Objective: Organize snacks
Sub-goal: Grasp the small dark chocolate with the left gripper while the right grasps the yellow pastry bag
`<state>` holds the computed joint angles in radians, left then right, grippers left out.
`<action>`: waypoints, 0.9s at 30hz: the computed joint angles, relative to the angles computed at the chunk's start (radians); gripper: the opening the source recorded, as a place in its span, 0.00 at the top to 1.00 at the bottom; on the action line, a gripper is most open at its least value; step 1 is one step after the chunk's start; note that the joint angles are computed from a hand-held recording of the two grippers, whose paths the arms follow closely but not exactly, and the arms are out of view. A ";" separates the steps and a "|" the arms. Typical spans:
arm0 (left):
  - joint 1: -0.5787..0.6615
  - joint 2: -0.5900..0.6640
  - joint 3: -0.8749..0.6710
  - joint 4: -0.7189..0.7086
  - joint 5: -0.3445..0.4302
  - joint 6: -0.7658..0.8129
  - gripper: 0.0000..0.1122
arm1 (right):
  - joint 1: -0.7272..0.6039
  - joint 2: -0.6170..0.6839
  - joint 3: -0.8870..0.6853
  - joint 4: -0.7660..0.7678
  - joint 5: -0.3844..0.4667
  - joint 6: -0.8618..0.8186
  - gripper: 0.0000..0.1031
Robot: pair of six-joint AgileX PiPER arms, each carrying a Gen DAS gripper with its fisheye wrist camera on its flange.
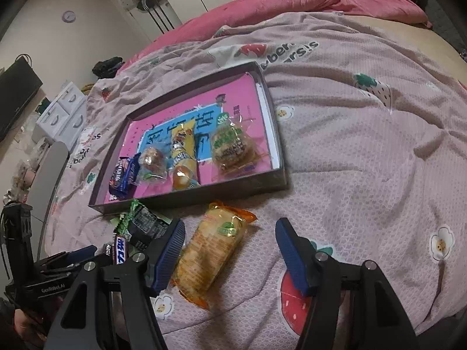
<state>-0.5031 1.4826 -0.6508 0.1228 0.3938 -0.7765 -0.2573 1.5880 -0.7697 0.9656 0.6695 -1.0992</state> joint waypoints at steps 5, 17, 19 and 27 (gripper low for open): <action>0.024 0.007 0.009 -0.103 -0.035 0.118 0.51 | 0.012 0.015 -0.002 -0.017 -0.016 0.018 0.38; -0.002 0.036 -0.017 -0.023 -0.018 0.048 0.53 | 0.132 0.056 0.002 -0.097 -0.123 0.141 0.38; -0.009 0.039 -0.020 0.001 -0.015 0.021 0.53 | 0.149 0.059 0.000 -0.104 -0.140 0.157 0.38; -0.025 0.055 -0.031 0.066 -0.019 -0.048 0.54 | 0.206 0.065 0.011 -0.106 -0.191 0.153 0.50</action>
<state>-0.5281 1.5380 -0.6817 0.1891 0.3749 -0.8246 -0.0517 1.6525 -0.7584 0.8596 0.4788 -0.9461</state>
